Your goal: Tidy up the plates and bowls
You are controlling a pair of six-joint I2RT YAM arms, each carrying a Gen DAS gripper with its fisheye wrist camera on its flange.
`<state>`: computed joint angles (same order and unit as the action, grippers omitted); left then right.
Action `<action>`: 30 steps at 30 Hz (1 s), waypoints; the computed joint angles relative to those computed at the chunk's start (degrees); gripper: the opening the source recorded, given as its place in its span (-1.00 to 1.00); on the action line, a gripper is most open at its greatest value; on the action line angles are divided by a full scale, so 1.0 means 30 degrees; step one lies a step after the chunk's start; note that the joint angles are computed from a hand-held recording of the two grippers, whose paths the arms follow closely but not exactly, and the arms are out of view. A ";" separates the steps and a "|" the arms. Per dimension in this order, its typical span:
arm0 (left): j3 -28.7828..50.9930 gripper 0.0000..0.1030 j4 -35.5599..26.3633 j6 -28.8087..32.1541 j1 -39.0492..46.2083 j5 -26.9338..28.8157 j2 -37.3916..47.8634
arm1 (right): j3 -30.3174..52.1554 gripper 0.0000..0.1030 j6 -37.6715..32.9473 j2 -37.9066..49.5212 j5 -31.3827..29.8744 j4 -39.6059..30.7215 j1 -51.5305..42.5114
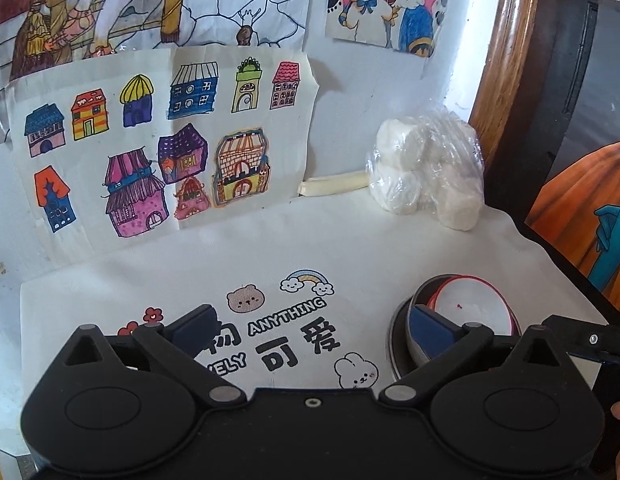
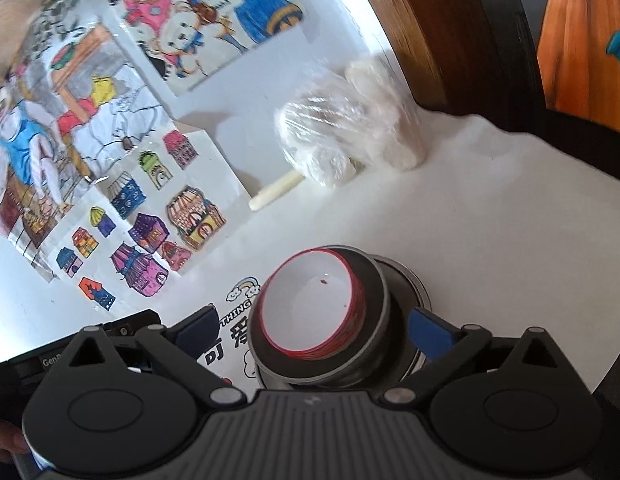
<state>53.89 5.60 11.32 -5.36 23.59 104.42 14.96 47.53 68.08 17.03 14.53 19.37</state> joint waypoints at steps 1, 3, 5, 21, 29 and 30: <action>-0.0256 0.98 0.0234 -0.0020 0.0091 0.0135 -0.0100 | -0.0091 0.99 -0.0003 -0.0120 0.0526 0.0047 0.0457; -0.0911 0.98 0.0908 -0.0121 0.0344 0.0431 -0.0373 | -0.0182 0.99 0.0106 -0.0343 0.1618 -0.0008 0.1392; -0.1521 0.98 0.1505 -0.0061 0.0559 0.0681 -0.0655 | -0.0296 1.00 0.0353 -0.0529 0.2821 -0.0027 0.2346; -0.5751 0.98 0.4255 0.1092 0.2756 0.3181 -0.3079 | 0.0429 1.00 0.4375 0.1408 1.0255 -0.2133 0.9527; -0.8342 0.98 0.6535 0.1150 0.3615 0.4173 -0.4302 | 0.1454 1.00 0.6506 0.3321 1.3940 -0.4093 1.2655; -0.8550 0.98 0.6644 0.1108 0.3733 0.4310 -0.4393 | 0.1581 1.00 0.6753 0.3501 1.4264 -0.4374 1.2958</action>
<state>28.24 25.54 14.64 5.84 36.52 91.24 19.70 67.79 78.59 59.82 1.41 58.25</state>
